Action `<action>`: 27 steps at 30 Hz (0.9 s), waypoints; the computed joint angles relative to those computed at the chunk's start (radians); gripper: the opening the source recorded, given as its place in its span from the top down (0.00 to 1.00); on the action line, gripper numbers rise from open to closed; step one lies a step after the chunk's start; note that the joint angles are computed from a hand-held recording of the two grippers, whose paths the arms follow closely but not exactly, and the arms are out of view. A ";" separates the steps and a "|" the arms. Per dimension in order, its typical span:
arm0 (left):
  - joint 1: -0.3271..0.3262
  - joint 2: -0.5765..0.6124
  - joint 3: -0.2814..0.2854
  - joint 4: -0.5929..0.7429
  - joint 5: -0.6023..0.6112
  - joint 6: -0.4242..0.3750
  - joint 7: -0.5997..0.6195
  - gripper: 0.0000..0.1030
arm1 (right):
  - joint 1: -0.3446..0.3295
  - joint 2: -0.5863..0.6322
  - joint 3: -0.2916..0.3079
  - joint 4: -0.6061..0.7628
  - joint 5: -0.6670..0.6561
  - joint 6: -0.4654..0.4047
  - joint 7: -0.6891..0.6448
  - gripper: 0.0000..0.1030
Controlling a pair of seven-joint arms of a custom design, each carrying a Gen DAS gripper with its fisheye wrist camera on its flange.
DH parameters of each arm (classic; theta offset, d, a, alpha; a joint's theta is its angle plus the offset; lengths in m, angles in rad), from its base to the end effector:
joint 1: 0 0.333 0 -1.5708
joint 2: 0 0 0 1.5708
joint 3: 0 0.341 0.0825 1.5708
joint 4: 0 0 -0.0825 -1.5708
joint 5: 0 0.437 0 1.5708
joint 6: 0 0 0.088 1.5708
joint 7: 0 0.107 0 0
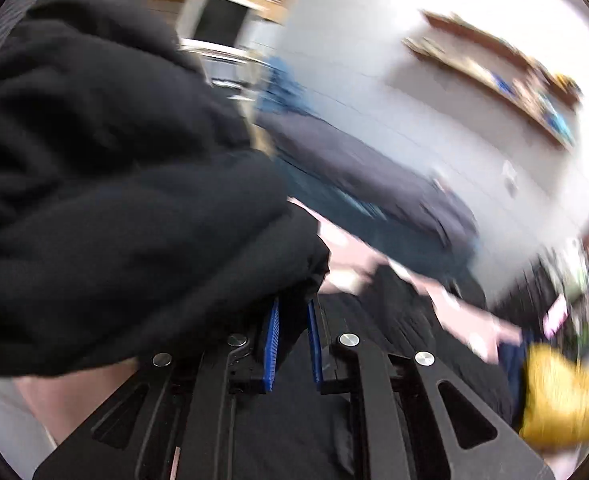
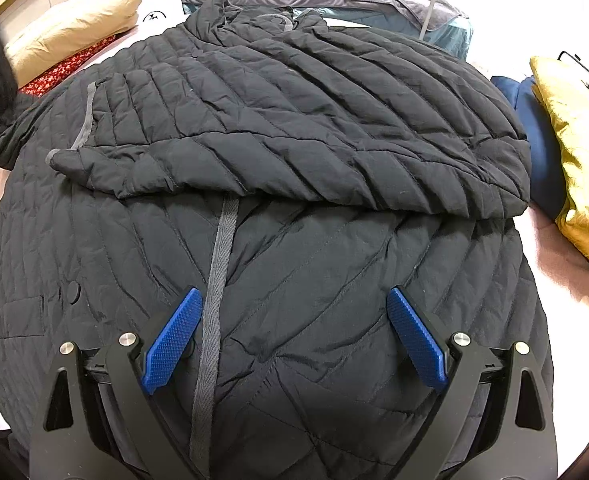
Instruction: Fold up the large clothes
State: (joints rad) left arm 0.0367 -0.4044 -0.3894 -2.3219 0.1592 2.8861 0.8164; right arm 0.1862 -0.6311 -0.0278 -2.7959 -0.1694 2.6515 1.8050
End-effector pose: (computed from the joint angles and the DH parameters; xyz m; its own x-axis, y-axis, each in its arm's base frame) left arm 0.4829 -0.2147 0.6005 0.0589 -0.9489 0.3101 -0.5865 -0.2843 -0.7584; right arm 0.3955 0.0684 0.4270 0.0518 -0.9986 0.0135 -0.8781 -0.0520 -0.4756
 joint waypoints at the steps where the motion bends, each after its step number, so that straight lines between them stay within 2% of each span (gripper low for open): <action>1: -0.027 0.034 -0.017 0.023 0.002 -0.014 0.021 0.88 | 0.002 0.000 -0.002 0.001 0.001 -0.002 -0.003 0.10; 3: -0.111 0.104 -0.001 0.057 -0.038 -0.042 0.081 0.88 | 0.004 0.000 -0.003 0.000 0.003 -0.002 -0.006 0.10; 4: -0.176 0.149 0.023 0.076 -0.089 -0.068 0.140 0.88 | 0.005 -0.001 -0.005 0.000 0.005 -0.002 -0.010 0.10; 6: -0.252 0.219 0.041 0.117 -0.139 -0.159 0.222 0.88 | 0.006 0.000 -0.009 -0.001 0.010 0.002 -0.013 0.10; 9: -0.295 0.272 0.034 0.144 -0.087 -0.250 0.215 0.86 | 0.004 -0.002 -0.005 -0.005 0.010 0.003 -0.012 0.10; 10: -0.306 0.282 0.036 0.144 -0.068 -0.260 0.207 0.82 | 0.004 -0.003 -0.005 -0.006 0.011 0.003 -0.011 0.10; 12: -0.343 0.285 0.061 0.137 -0.145 -0.256 0.271 0.51 | 0.004 -0.003 -0.004 -0.008 0.012 0.006 -0.008 0.10; 15: -0.355 0.263 0.066 0.112 -0.149 -0.221 0.253 0.35 | 0.003 -0.001 -0.002 -0.009 0.010 0.007 -0.006 0.10; 19: -0.353 0.221 0.056 0.073 -0.110 -0.210 0.231 0.33 | 0.002 0.002 -0.001 -0.003 0.009 -0.002 -0.005 0.10; 22: -0.342 0.172 0.071 0.033 -0.117 -0.227 0.242 0.31 | -0.008 -0.010 0.008 0.009 -0.002 -0.010 0.005 0.10; 25: -0.319 0.125 0.067 -0.013 -0.110 -0.245 0.228 0.31 | -0.015 -0.049 0.000 0.001 -0.016 0.077 0.004 0.10; 27: -0.293 0.086 0.053 -0.049 -0.083 -0.259 0.192 0.25 | -0.014 -0.048 -0.012 0.013 -0.019 0.136 -0.006 0.10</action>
State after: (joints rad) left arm -0.2562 -0.3184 -0.3361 -2.3709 0.0758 2.6268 1.0084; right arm 0.1722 -0.6788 -0.0395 -2.7826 -0.1884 2.7877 1.7988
